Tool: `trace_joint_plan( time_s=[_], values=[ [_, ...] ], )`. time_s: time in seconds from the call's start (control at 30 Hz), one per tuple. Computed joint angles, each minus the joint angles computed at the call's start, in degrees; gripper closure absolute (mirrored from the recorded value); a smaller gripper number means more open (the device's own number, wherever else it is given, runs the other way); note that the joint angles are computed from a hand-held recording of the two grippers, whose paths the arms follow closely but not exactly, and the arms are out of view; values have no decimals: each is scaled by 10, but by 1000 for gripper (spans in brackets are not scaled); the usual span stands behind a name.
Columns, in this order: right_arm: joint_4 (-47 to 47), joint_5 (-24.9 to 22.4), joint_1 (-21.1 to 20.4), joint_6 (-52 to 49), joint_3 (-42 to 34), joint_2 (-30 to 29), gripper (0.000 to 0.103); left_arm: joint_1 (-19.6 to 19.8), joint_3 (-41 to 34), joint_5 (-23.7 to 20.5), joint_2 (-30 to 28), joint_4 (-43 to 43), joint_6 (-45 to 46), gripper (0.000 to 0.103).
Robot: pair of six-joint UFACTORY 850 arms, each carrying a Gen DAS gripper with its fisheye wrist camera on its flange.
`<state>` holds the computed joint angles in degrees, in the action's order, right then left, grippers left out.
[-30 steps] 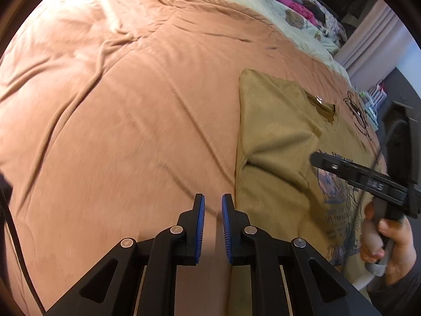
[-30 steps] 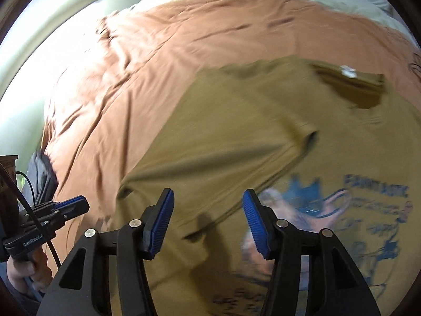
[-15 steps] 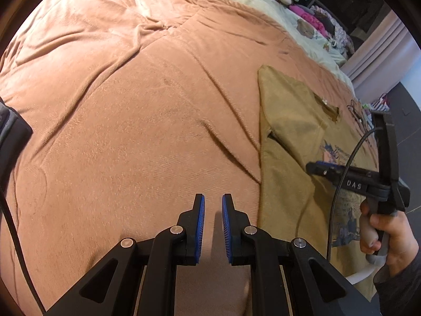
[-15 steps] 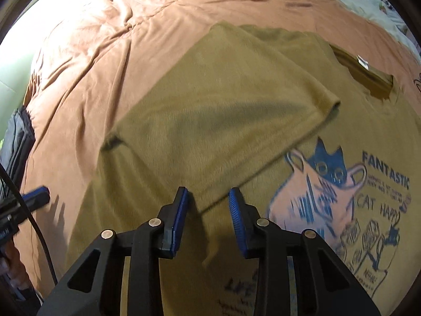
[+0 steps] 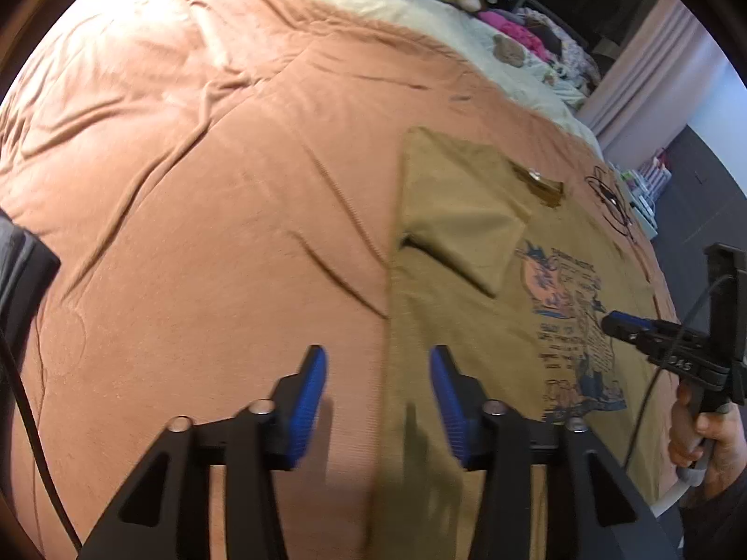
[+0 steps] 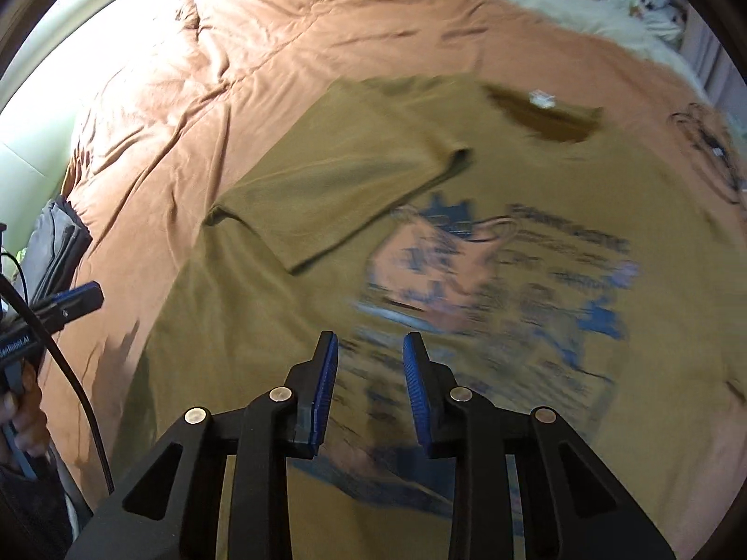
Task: Fold small clothes
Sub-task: 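Move the right gripper over to the unfolded side of the shirt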
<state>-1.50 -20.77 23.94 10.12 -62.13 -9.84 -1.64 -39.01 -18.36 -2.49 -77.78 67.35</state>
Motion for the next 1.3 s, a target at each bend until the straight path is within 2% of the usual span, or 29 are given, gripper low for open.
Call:
trace_joint_plan(
  time_s=[0.17,0.3,0.37,0.43,0.47,0.57,0.8,1.0,1.3],
  values=[
    [-86,1,-18,79,75,106,77,-35,-1,16,20,10,-16,32],
    [-103,-8,-40,106,123,181,76,-65,-4,27,33,15,-27,16],
    [-125,-13,-47,125,144,214,66,-84,-7,31,39,23,-36,10],
    [-149,-12,-56,150,166,247,25,-100,-9,38,44,24,-42,6],
    [-156,-10,-59,159,180,269,21,-111,-11,43,45,28,-48,4],
    [-142,-16,-75,148,211,317,20,-138,-19,52,47,43,-66,2],
    [-142,-27,-122,160,260,397,0,-201,-43,70,40,105,-139,0],
    [-66,-34,-177,83,287,441,0,-251,-72,78,17,133,-182,0],
    [88,-38,-297,-106,300,448,0,-311,-134,85,-39,281,-346,0]
  ],
)
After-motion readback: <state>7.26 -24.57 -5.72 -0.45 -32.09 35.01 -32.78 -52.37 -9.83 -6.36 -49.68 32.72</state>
